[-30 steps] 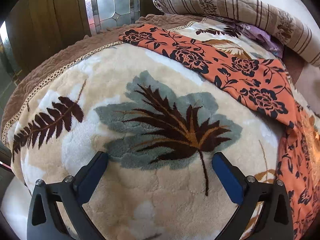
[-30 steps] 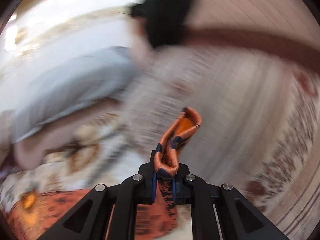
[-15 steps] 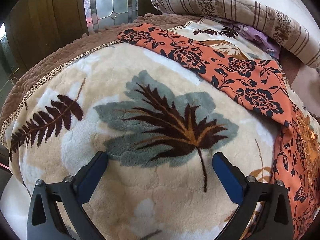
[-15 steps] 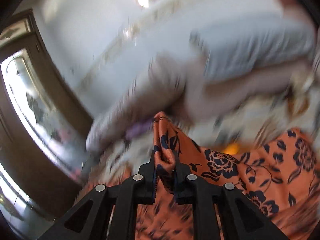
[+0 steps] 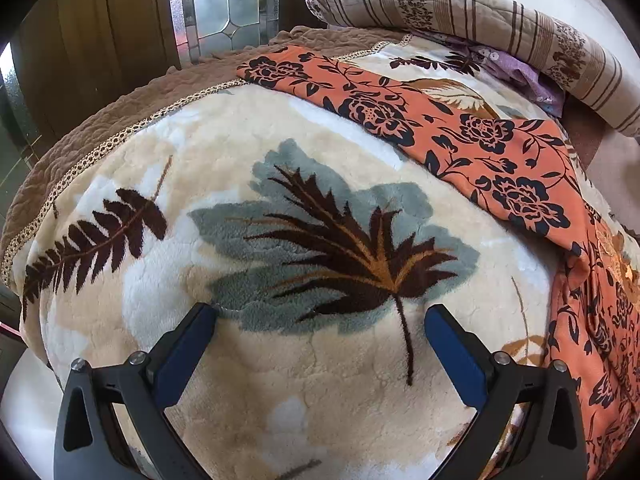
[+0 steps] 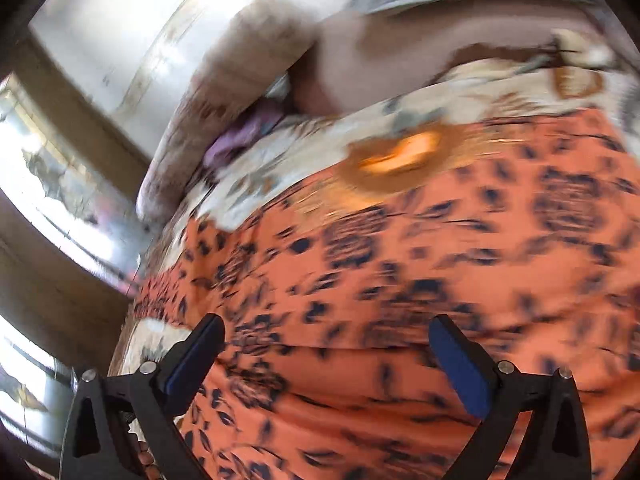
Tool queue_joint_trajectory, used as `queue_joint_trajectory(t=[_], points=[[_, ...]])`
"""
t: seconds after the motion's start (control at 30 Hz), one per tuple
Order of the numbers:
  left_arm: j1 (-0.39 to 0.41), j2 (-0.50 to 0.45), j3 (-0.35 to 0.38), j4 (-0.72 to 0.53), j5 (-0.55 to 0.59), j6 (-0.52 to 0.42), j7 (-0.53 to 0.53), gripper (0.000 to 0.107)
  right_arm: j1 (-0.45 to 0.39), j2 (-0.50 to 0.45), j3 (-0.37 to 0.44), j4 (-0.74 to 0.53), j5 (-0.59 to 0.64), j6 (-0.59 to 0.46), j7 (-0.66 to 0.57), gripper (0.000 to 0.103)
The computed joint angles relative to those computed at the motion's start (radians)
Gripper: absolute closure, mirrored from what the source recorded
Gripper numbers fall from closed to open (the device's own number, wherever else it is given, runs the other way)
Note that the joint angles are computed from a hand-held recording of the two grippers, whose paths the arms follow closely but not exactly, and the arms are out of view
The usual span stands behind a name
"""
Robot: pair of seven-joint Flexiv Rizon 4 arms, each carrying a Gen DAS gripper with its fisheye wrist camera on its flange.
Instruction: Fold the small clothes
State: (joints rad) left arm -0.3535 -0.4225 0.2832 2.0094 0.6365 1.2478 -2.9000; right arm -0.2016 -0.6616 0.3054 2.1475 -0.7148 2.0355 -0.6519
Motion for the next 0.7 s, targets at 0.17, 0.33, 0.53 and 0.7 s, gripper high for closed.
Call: queue_joint_trajectory(t=[0.17, 0.33, 0.53, 0.7], points=[[-0.004, 0.003, -0.004, -0.002, 0.003, -0.015, 0.001, 0.004, -0.172, 0.052, 0.007, 0.111, -0.053, 0.028, 0.085, 0.0], [-0.004, 0.006, -0.009, 0.0, 0.013, -0.021, 0.002, 0.004, -0.302, 0.048, -0.009, 0.103, -0.168, 0.071, 0.207, 0.0], [-0.016, -0.002, -0.014, -0.03, 0.036, -0.081, -0.016, 0.004, -0.442, -0.105, 0.007, -0.113, -0.531, 0.132, 0.504, 0.0], [-0.008, -0.002, -0.024, -0.037, 0.052, -0.092, -0.034, 0.004, -0.404, -0.172, -0.08, -0.174, -0.462, 0.101, 0.581, 0.001]])
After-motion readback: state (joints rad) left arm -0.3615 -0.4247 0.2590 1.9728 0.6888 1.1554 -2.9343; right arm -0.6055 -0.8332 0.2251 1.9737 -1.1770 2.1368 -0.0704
